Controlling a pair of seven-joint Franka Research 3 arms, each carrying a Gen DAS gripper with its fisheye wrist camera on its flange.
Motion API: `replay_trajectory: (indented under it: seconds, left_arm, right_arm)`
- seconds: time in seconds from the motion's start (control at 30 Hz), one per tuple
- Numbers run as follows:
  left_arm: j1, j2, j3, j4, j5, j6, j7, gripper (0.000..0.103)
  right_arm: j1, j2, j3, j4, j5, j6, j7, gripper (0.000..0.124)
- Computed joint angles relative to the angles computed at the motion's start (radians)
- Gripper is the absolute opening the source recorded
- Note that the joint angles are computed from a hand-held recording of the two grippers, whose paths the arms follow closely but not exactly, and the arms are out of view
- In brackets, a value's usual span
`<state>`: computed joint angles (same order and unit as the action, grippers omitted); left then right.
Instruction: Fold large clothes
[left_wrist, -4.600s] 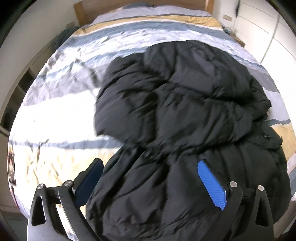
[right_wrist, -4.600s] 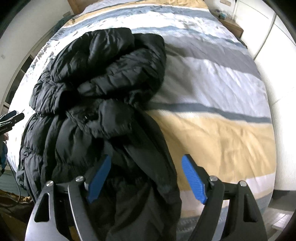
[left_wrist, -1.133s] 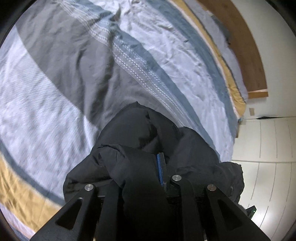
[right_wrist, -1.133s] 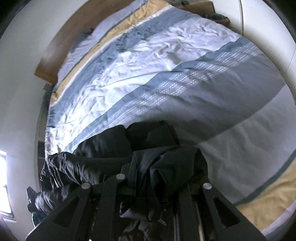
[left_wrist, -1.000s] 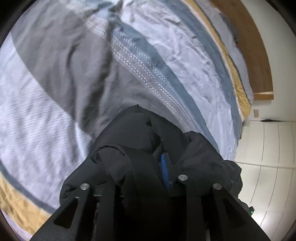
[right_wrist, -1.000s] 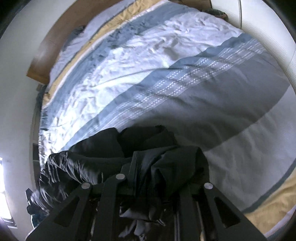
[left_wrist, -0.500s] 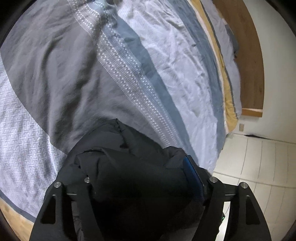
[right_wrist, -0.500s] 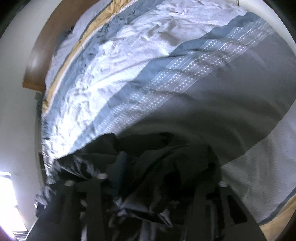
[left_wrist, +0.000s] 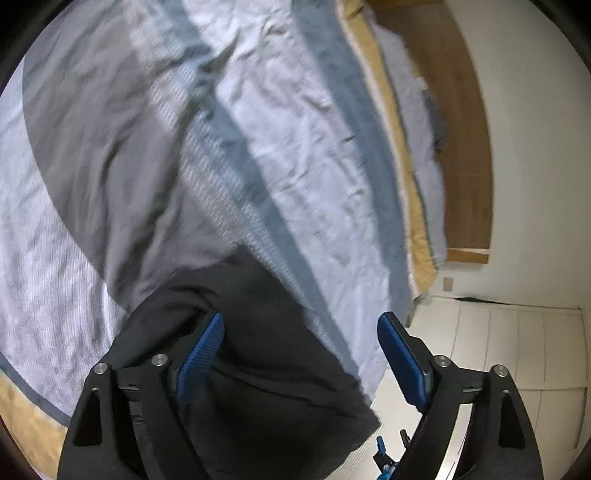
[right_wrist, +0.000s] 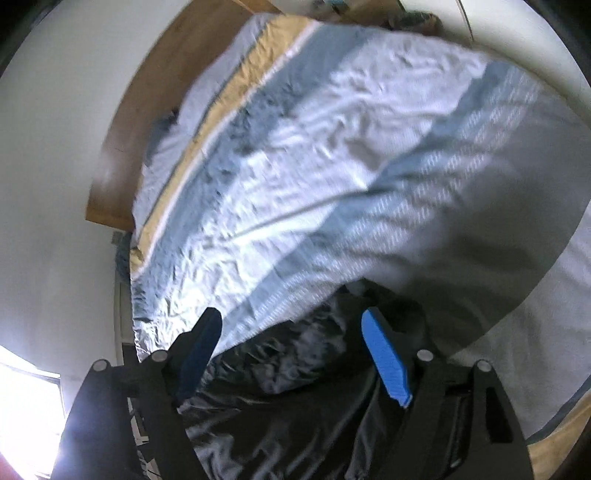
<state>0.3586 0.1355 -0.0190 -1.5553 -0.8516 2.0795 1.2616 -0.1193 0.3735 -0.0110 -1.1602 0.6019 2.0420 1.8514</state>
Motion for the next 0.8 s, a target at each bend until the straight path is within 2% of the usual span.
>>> replay_trajectory:
  seconds: [0.2, 0.4, 0.6, 0.8]
  left_arm:
    - [-0.024, -0.061, 0.006, -0.003, 0.135, 0.008, 0.071, 0.085]
    - [-0.09, -0.177, 0.018, -0.138, 0.323, 0.047, 0.162, 0.084]
    - [-0.172, -0.313, 0.024, -0.329, 0.428, 0.143, 0.23, 0.083]
    - [-0.26, -0.42, 0.014, -0.484, 0.534, 0.246, 0.239, 0.083]
  right_arm:
    - [0.03, -0.075, 0.006, -0.049, -0.025, 0.027, -0.077, 0.078]
    - [0.1, -0.195, 0.002, -0.203, -0.095, 0.054, -0.184, 0.078]
    - [0.169, -0.325, 0.003, -0.394, -0.141, 0.099, -0.266, 0.078]
    - [0.232, -0.442, 0.017, -0.567, -0.185, 0.159, -0.327, 0.078]
